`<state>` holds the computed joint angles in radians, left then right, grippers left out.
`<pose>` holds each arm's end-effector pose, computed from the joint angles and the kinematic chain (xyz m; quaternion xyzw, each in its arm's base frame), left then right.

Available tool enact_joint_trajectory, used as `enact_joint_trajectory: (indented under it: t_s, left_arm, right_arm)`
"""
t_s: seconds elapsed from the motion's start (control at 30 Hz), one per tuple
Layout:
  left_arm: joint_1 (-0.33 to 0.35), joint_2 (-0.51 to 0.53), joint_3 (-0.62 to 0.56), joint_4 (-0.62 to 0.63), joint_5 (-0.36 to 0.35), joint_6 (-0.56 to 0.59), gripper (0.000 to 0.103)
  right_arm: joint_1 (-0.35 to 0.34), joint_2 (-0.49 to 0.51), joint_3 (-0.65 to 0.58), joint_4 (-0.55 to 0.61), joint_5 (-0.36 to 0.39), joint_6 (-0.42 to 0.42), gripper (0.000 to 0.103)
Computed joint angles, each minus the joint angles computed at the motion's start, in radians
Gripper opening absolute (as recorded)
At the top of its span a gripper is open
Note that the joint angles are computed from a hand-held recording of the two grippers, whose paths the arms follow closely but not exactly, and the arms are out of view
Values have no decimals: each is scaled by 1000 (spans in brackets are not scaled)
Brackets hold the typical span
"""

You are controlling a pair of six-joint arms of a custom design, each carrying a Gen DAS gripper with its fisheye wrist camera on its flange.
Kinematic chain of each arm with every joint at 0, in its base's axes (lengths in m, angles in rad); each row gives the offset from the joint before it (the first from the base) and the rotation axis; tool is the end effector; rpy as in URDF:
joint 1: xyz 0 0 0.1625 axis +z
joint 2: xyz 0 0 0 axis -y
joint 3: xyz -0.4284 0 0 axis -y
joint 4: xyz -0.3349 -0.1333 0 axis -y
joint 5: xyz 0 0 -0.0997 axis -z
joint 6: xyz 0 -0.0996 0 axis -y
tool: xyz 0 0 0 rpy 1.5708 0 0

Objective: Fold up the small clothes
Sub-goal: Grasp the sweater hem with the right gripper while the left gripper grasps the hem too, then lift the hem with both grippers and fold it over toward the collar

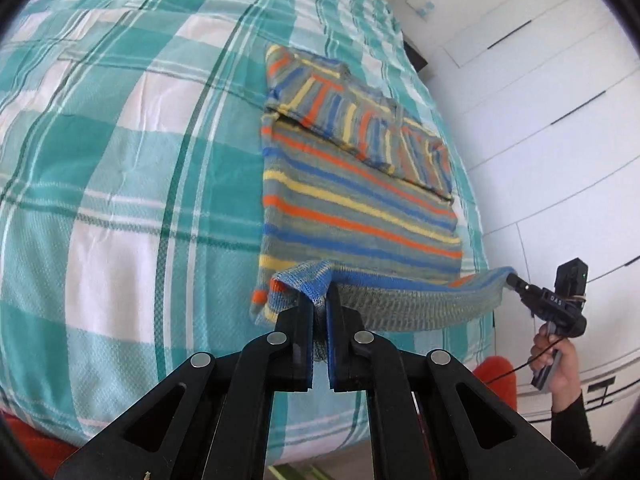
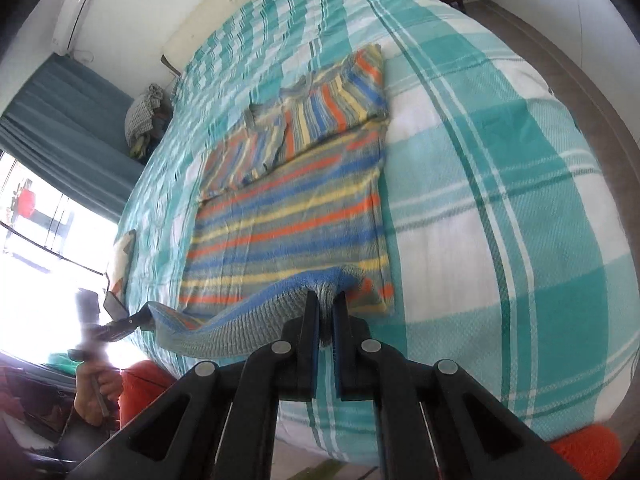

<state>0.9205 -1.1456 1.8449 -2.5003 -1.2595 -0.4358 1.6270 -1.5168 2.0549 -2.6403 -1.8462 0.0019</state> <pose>-0.2036 -0.5383 0.2676 0.0873 0.9776 -0.1767 0.0732 0.1311 -0.4385 0.3865 -0.0101 -0.9564 0.2638 0.1248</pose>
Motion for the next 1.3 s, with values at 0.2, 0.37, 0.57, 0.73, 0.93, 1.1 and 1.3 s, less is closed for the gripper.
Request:
enact_joint_trajectory:
  t_s: [0.2, 0.37, 0.57, 0.73, 0.93, 1.1, 1.3]
  left_arm:
    - [102, 308, -475, 64, 8, 84, 3]
    - [156, 562, -906, 270, 64, 83, 3]
    - [190, 779, -1302, 381, 147, 48, 13]
    - [185, 683, -1116, 125, 169, 86, 44]
    - [103, 486, -657, 49, 100, 386, 44]
    - [88, 404, -430, 205, 220, 310, 2]
    - [29, 266, -254, 81, 285, 218, 48]
  right_arm:
    - [-42, 264, -343, -80, 26, -34, 6]
    - [-91, 496, -707, 58, 30, 17, 6]
    - [-145, 663, -949, 64, 116, 79, 12]
    - [-152, 649, -897, -193, 131, 136, 40]
    - [-63, 559, -766, 51, 60, -300, 40]
    - [-52, 488, -497, 61, -177, -475, 29]
    - [-86, 336, -298, -86, -198, -399, 47]
